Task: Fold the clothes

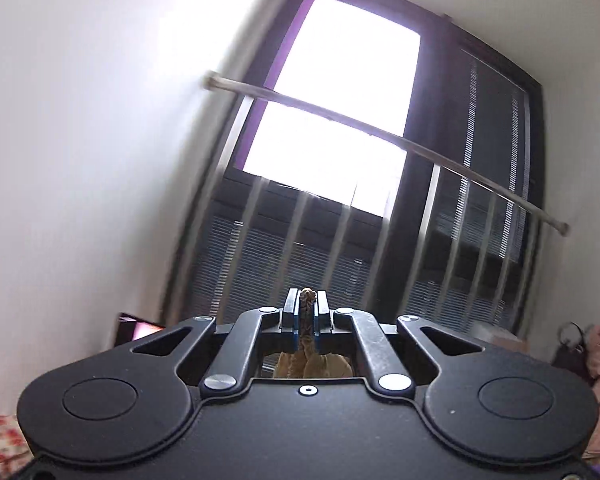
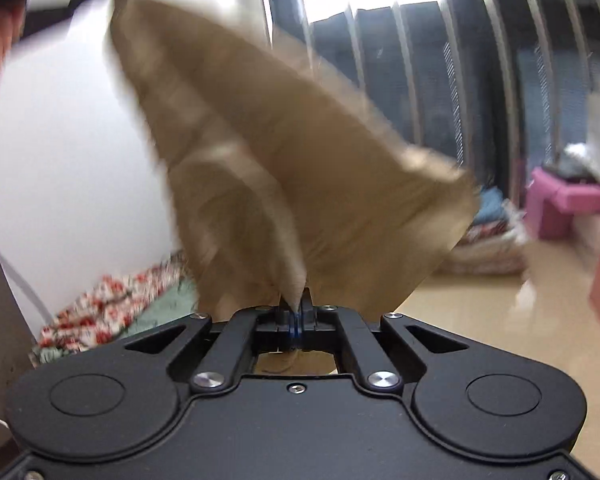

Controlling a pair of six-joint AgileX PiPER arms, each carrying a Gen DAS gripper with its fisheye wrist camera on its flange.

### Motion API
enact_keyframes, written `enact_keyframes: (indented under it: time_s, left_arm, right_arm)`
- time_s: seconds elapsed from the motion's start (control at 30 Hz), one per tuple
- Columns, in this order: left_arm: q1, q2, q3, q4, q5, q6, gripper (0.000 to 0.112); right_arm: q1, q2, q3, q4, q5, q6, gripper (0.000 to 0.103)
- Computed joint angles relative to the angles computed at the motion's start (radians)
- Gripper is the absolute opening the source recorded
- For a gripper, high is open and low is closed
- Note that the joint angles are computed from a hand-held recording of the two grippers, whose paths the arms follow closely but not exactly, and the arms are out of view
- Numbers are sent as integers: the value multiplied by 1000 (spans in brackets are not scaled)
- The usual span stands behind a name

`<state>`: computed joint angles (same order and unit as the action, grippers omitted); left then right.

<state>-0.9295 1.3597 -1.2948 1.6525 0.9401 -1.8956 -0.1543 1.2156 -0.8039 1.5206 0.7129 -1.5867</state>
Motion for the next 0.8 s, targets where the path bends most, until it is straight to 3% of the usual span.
enact_keyframes:
  time_s: [0.17,0.27,0.3,0.37,0.5,0.6,0.67,0.7,0.73,0.77,0.8]
  left_arm:
    - [-79,-132,177,-15,43,-76,6]
    - [-101,-136,205,-38,68,-84,6]
    - [-68,-121,189,-62,38,-75,6]
    - [18,-87,146,-129,-44,-39,6]
    - [200,100,6,-307,-163,118,6]
    - [255,180,13,-458,-290,223,10]
    - [254,215,46,-502,-368,266,37]
    - [231,220,85,-486,-365,250,63]
    - [209,228,122,-471,-362,234,78]
    - [189,230,166,-441,-359,201,80]
    - [178,231,208,-422,-371,180,80]
  right_arm:
    - [-337,-165,45,102,263,-36,0]
    - [-451,-144,-25,91,399,34,0]
    - [-441,-117,-63,75,394,60,0]
    - [-369,-47,-151,21,319,111,0]
    - [-119,187,-342,-162,39,264,0]
    - [21,382,-477,-365,-122,451,0]
    - [75,471,-520,-484,-177,553,3]
    - [93,519,-552,-548,-185,616,7]
    - [103,558,-579,-614,-175,692,21]
    - [111,582,-596,-691,-156,787,34]
    - [115,606,-613,-758,-139,873,58]
